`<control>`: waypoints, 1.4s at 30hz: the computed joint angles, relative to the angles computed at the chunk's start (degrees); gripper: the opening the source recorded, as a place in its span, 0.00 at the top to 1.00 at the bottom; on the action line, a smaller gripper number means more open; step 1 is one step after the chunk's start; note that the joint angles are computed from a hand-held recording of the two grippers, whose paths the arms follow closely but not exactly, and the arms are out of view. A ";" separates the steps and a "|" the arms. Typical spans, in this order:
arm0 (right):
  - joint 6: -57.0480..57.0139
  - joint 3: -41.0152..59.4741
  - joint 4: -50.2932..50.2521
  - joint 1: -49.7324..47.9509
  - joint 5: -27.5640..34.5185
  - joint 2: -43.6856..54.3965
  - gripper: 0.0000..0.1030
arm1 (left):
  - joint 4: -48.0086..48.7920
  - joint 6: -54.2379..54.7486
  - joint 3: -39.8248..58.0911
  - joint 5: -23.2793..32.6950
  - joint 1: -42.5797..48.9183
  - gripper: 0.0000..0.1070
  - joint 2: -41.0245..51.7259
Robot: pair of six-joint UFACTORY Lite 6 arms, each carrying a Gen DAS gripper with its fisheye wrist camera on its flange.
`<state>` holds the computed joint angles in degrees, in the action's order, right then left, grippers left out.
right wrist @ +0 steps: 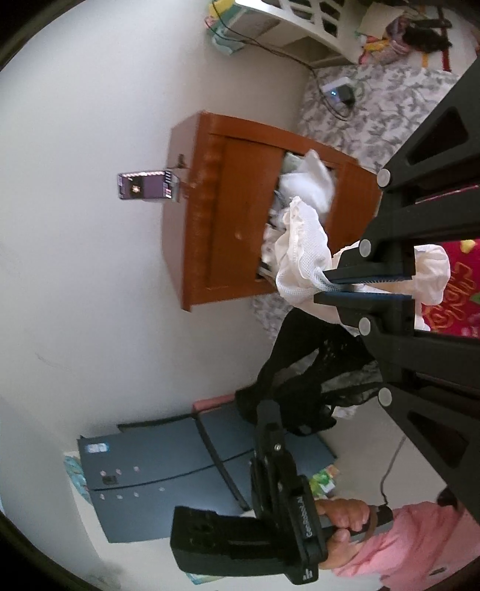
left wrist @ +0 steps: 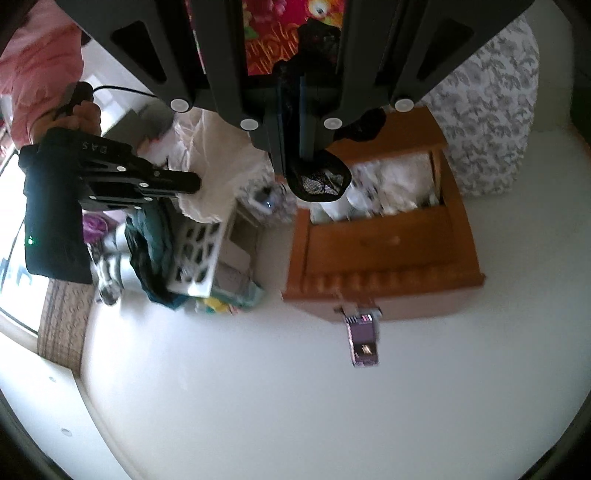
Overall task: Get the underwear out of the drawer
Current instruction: 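Lift both garments out of the drawer toward the red pillow, then lower the white cloth onto the pillow and open the right tool while the left tool releases the black garment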
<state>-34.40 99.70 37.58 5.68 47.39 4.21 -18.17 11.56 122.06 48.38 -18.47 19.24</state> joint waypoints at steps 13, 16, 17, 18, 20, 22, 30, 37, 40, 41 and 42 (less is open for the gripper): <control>-1.18 -29.00 -5.17 6.70 -4.59 -5.54 0.95 | -5.17 4.56 -30.45 -4.24 0.19 0.94 -1.33; 0.08 -32.10 -8.00 8.16 -7.44 -4.14 0.95 | -5.55 4.09 -31.44 -3.85 1.86 0.94 1.39; -0.24 -32.34 -7.95 7.95 -7.58 -3.36 0.95 | -5.31 3.74 -31.65 -3.65 2.32 0.94 1.88; -0.58 -32.57 -7.66 7.45 -7.32 -2.46 0.95 | -4.77 3.28 -32.09 -3.79 2.52 0.94 2.22; -0.43 -33.00 -7.94 7.02 -7.91 -0.85 0.95 | -3.50 2.59 -32.85 -3.62 2.67 0.94 2.65; 0.97 -33.44 -9.76 7.10 -8.83 0.50 0.94 | -3.50 3.10 -32.81 -3.06 3.13 0.94 3.47; 2.62 -30.58 -11.66 6.91 -8.84 6.07 0.94 | -3.68 3.53 -29.95 -1.92 3.95 0.93 7.46; 2.60 -29.35 -11.33 7.36 -9.26 8.54 0.94 | -4.97 5.43 -29.52 -1.34 5.50 0.93 9.17; 2.37 -28.55 -10.90 7.22 -8.86 9.34 0.94 | -4.63 5.20 -29.80 -1.50 5.90 0.93 9.55; 2.15 -28.22 -10.58 7.22 -8.71 9.62 0.94 | -4.41 4.98 -29.87 -1.53 6.00 0.93 9.68; 1.94 -27.86 -10.35 7.27 -8.59 9.91 0.94 | -4.12 4.67 -29.99 -1.62 6.12 0.93 9.82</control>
